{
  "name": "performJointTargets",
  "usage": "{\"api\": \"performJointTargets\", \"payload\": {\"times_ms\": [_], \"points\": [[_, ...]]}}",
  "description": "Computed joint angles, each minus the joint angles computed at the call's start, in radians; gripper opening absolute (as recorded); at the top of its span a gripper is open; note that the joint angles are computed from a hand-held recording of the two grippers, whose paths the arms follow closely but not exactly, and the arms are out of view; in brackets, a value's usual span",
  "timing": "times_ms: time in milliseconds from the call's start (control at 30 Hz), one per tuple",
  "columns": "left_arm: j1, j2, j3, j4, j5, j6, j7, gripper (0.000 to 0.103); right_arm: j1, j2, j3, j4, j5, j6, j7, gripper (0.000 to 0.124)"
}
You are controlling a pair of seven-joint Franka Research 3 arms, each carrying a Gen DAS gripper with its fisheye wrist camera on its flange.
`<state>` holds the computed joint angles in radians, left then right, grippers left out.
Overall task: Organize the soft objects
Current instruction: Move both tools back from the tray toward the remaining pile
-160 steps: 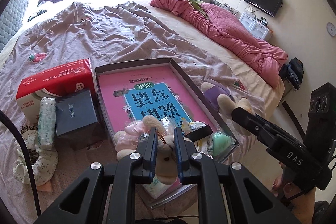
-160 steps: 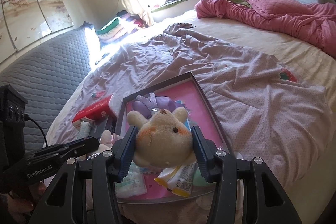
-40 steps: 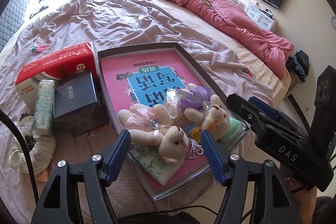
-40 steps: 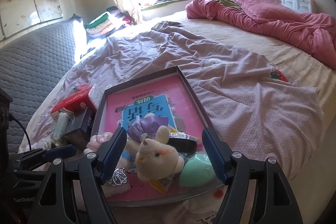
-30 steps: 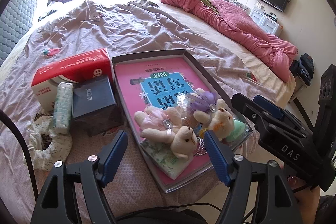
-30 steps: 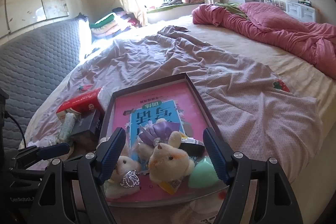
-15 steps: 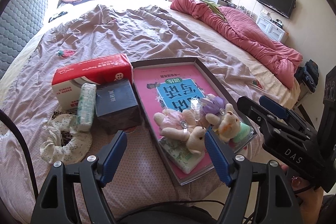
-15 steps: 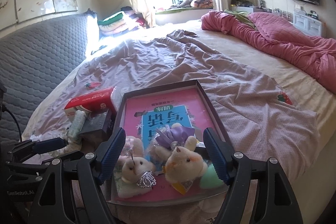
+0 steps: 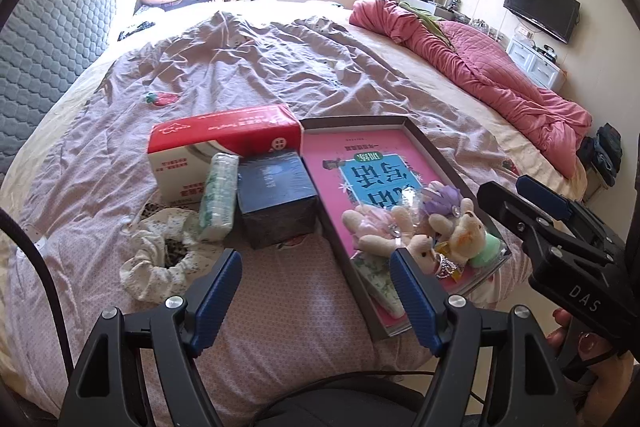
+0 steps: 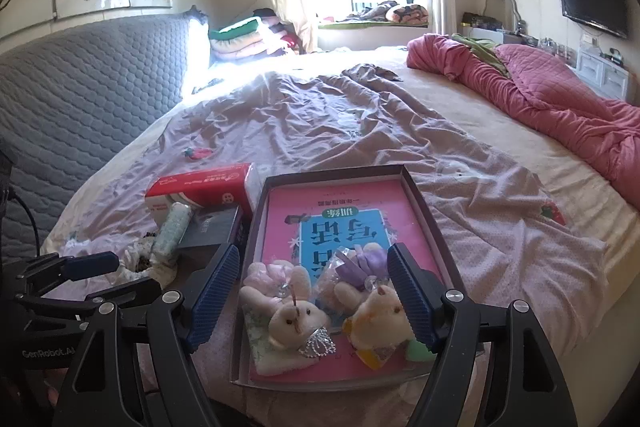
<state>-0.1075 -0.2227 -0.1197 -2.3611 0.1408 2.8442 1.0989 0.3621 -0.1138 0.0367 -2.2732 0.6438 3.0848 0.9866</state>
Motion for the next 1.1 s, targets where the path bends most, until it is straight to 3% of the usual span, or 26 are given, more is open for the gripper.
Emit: {"api": "performJointTargets", "payload": {"times_ms": [567, 1100], "points": [[0.043, -0.087, 0.033, -0.095, 0.004, 0.018, -0.031, 0.076, 0.014, -0.012, 0.034, -0.002, -0.117, -0.009, 0.054, 0.078], [0.091, -0.147, 0.089, -0.184, -0.02, 0.048, -0.033, 0.076, 0.061, -0.009, 0.045, 0.004, -0.117, -0.032, 0.018, 0.078]]}}
